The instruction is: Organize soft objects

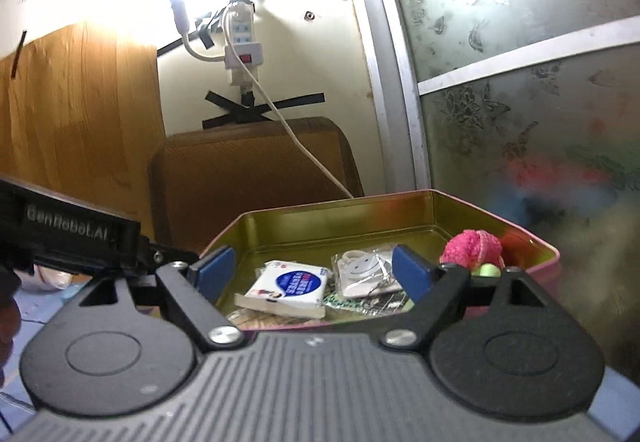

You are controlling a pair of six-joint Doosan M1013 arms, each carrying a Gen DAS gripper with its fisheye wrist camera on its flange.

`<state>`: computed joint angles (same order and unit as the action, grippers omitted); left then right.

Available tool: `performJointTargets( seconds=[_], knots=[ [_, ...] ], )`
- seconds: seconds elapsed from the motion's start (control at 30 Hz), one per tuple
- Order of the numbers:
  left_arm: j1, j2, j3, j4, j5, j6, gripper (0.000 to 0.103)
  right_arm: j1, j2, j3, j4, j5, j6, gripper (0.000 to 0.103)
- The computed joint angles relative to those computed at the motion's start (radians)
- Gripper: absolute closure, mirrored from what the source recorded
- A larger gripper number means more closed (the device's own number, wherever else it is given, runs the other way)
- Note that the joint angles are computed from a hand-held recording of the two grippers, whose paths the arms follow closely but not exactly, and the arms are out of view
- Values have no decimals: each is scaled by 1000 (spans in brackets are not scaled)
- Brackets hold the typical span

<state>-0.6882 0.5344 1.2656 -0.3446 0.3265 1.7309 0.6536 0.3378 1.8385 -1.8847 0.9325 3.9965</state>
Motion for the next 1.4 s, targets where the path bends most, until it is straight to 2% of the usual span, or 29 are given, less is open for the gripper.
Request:
performJointTargets(
  seconds=[0.1, 0.13, 0.3, 0.4, 0.53, 0.9, 1.03, 1.2, 1.27, 1.33, 1.37, 1.4],
  knots=[
    [3, -30, 42, 44, -14, -49, 49, 19, -8, 9, 14, 16, 1, 16],
    [2, -38, 55, 94, -24, -93, 49, 25, -11, 12, 21, 21, 4, 16],
    [-6, -76, 118, 508, -31, -473, 49, 39, -24, 20, 57, 6, 39, 16],
    [-3, -92, 149, 659, -19, -629, 49, 42, -30, 18, 80, -16, 69, 16],
    [6, -106, 184, 792, 4, -774, 49, 47, -29, 6, 81, -52, 91, 17],
    [40, -129, 257, 1026, 56, -1030, 46, 67, 2, -60, 111, -152, 21, 17],
    [41, -135, 273, 1072, 52, -1064, 45, 75, 12, -75, 117, -168, 5, 17],
    [39, -134, 276, 1057, 40, -1040, 43, 87, 15, -78, 135, -151, -10, 17],
    [34, -135, 278, 1060, 38, -1034, 41, 92, 13, -75, 138, -134, -3, 17],
    [28, -135, 278, 1075, 42, -1038, 32, 97, 15, -75, 136, -107, 5, 17],
    [24, -136, 279, 1090, 43, -1047, 24, 99, 15, -73, 132, -94, 12, 17],
    [20, -136, 280, 1101, 42, -1051, 23, 100, 14, -70, 127, -86, 22, 17]
  ],
)
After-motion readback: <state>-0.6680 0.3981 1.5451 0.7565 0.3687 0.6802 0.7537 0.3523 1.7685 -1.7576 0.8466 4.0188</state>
